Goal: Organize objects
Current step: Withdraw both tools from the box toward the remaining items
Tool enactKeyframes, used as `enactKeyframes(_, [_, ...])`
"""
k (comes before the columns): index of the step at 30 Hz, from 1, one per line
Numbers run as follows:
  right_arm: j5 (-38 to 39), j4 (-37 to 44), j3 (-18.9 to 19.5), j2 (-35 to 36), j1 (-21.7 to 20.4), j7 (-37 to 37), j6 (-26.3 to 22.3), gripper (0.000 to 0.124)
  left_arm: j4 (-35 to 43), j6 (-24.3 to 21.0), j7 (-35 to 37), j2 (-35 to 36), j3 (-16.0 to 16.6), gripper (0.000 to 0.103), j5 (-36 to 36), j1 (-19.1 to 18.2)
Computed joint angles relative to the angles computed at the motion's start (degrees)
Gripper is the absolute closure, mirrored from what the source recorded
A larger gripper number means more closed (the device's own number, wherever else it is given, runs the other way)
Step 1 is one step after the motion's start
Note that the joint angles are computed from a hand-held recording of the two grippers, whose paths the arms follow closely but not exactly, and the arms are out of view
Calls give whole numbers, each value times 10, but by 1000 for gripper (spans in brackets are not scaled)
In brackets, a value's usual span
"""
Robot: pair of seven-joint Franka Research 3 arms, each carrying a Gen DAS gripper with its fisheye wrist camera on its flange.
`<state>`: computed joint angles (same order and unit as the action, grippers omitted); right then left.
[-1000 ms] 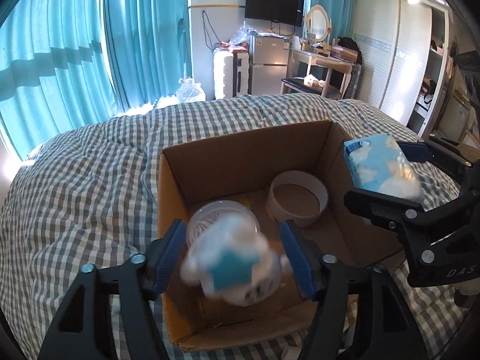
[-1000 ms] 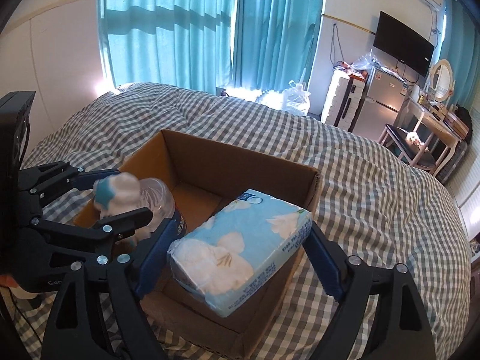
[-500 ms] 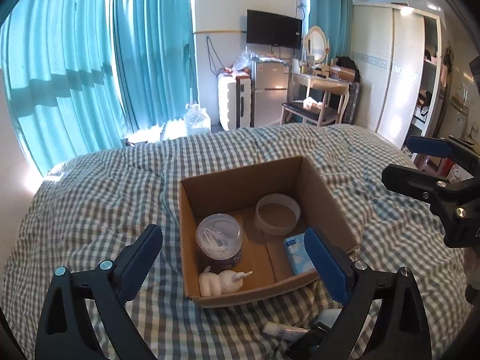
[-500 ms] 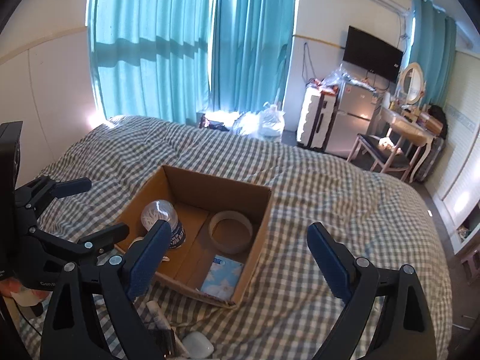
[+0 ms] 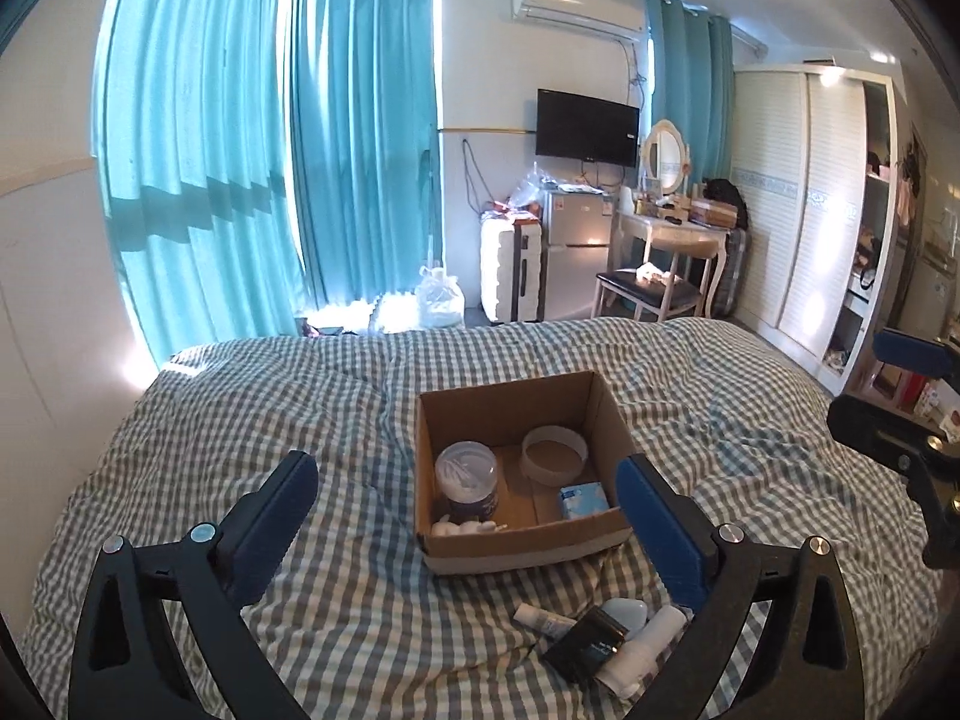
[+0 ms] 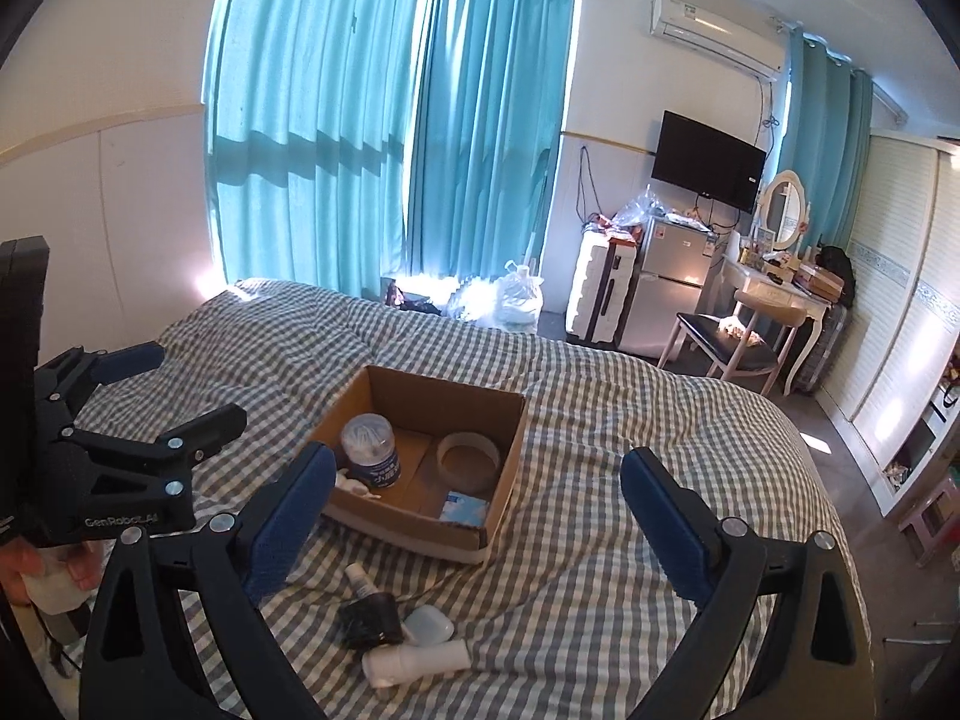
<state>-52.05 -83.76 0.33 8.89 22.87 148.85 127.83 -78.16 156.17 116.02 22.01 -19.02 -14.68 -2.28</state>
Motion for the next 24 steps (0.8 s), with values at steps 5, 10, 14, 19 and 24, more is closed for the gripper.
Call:
enactKeyframes(5, [-29,-37,16,-28,14,42,-16,26,-83,34,31,-58,-9,1,-46,20])
enactKeyframes(10, [-46,-85,32,-52,11,90,-14,25,-135,57,58,-91,-5,0,-87,22])
enactKeyframes(14, [-41,-133,39,-67,0,123,-1,25,-149,69,47,-86,8,0,-73,5])
enactKeyframes(19, [-4,-170,38,-63,-19,133,15,25,-165,79,40,-68,7,0,-50,-4])
enactKeyframes(24, [19,-204,32,-56,-31,140,37,25,-176,75,7,-35,9,0,-3,-16])
